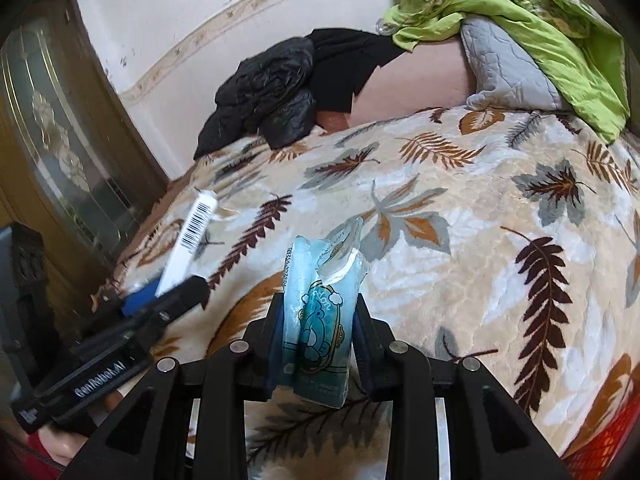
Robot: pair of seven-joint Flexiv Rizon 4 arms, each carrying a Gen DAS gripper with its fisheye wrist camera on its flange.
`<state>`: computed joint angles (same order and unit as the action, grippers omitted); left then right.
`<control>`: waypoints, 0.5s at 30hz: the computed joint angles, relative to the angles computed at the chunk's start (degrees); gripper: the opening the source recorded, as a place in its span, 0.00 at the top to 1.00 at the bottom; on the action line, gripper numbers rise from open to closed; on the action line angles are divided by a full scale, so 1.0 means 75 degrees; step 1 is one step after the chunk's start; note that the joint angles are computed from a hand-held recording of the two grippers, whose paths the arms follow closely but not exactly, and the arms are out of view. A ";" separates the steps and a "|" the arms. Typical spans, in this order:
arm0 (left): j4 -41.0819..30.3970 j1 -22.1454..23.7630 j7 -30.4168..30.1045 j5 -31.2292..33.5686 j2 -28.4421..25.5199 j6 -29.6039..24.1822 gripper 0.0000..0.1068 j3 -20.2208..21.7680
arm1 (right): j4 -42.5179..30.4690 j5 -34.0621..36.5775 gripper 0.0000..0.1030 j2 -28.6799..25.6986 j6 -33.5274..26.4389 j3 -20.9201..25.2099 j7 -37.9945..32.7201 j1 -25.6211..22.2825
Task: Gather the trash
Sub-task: 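Lift the pill box and teal packet off the bed with both tools, then carry the pill box and teal packet over the red basket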
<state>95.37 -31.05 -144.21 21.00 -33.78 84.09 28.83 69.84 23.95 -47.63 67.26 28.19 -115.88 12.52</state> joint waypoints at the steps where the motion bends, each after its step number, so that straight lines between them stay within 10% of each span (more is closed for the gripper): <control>1: -0.0066 -0.0017 0.0032 0.0008 -0.0020 -0.0007 0.51 -0.0038 | 0.0090 0.0086 0.68 0.0066 0.0055 0.0071 -0.0057 -0.0091; 15: -0.0793 -0.0307 0.0241 0.0399 -0.0155 -0.0425 0.51 -0.0463 | 0.1127 0.1134 0.67 0.0848 0.0581 0.0532 -0.0681 -0.1154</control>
